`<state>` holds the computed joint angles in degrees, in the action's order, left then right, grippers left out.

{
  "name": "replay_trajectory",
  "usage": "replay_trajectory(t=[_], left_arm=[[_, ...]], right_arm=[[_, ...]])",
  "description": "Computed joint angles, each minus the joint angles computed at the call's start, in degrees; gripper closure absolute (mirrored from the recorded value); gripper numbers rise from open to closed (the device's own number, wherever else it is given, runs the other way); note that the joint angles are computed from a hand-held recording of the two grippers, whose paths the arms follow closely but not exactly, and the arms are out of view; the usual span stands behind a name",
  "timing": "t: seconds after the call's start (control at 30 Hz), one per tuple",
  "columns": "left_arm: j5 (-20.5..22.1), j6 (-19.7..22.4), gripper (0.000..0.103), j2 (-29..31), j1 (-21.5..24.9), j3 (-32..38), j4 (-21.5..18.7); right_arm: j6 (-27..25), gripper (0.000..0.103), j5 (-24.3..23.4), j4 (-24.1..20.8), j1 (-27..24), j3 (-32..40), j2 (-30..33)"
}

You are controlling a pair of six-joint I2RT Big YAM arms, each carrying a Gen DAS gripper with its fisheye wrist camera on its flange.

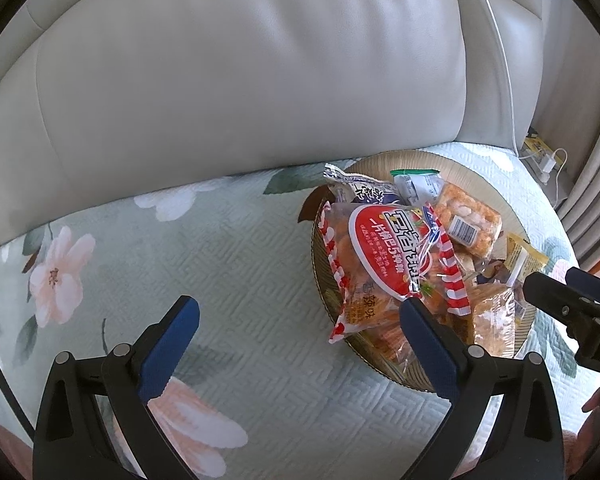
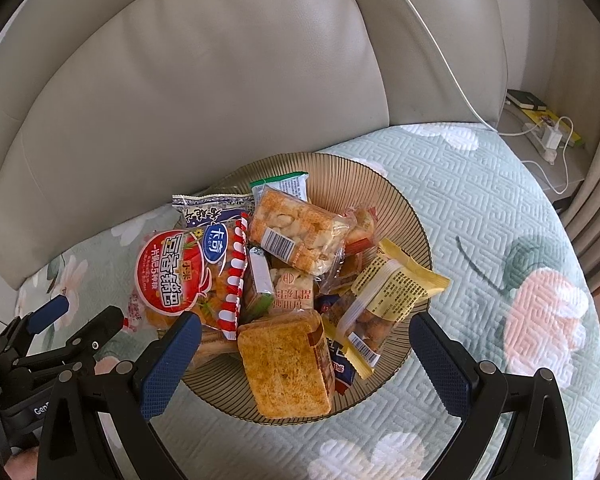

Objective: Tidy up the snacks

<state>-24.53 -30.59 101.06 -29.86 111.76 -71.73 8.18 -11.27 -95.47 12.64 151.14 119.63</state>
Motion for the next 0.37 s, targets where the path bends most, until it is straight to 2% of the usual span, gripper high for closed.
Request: replay_trajectory(t=[0.17, 0.37], left_arm=[[-0.73, -0.52, 0.001, 0.45, -0.03, 0.76, -1.16], [-0.25, -0.38, 0.001, -0.45, 0.10, -0.56, 0.24]], right_arm=[[0.34, 0.000, -0.06, -0.85, -0.11, 0.48, 0.40], [0.70, 0.000, 0.01, -0.01, -0.26, -0.63, -0.19]])
